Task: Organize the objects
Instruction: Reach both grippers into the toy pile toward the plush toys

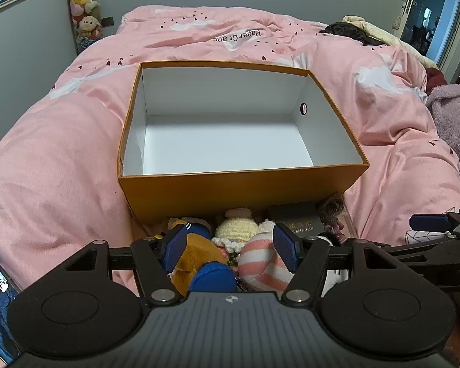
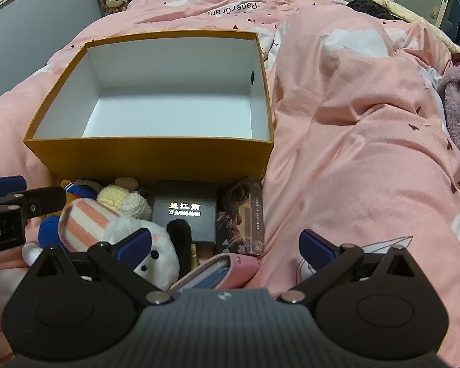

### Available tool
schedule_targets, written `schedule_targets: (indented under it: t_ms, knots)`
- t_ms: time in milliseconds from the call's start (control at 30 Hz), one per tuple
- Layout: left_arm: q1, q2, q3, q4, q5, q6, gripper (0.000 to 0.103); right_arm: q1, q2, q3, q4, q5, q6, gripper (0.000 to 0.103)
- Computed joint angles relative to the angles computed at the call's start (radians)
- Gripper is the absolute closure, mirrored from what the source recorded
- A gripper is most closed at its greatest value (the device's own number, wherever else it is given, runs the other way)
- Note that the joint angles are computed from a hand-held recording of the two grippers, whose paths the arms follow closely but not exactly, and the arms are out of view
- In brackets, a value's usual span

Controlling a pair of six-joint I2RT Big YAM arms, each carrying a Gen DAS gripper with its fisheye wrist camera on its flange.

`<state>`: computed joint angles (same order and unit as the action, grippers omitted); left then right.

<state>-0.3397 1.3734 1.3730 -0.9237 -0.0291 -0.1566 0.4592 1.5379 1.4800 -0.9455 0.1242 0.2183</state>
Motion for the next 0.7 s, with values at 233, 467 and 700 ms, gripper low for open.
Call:
schedule_targets:
  t_ms: [233, 467, 700]
  knots:
    - [0.002, 0.002, 0.001, -0.007, 0.004, -0.002, 0.03, 0.0, 0.003, 0.003, -0.007, -0.006, 0.002, 0.001]
    - [0.002, 0.001, 0.001, -0.009, 0.002, -0.005, 0.03, -0.003, 0.005, 0.004, -0.012, -0.014, 0.005, 0.001]
    - [0.005, -0.001, -0.002, -0.02, 0.009, 0.0, 0.03, -0.004, 0.002, -0.002, -0.008, -0.022, 0.006, 0.001]
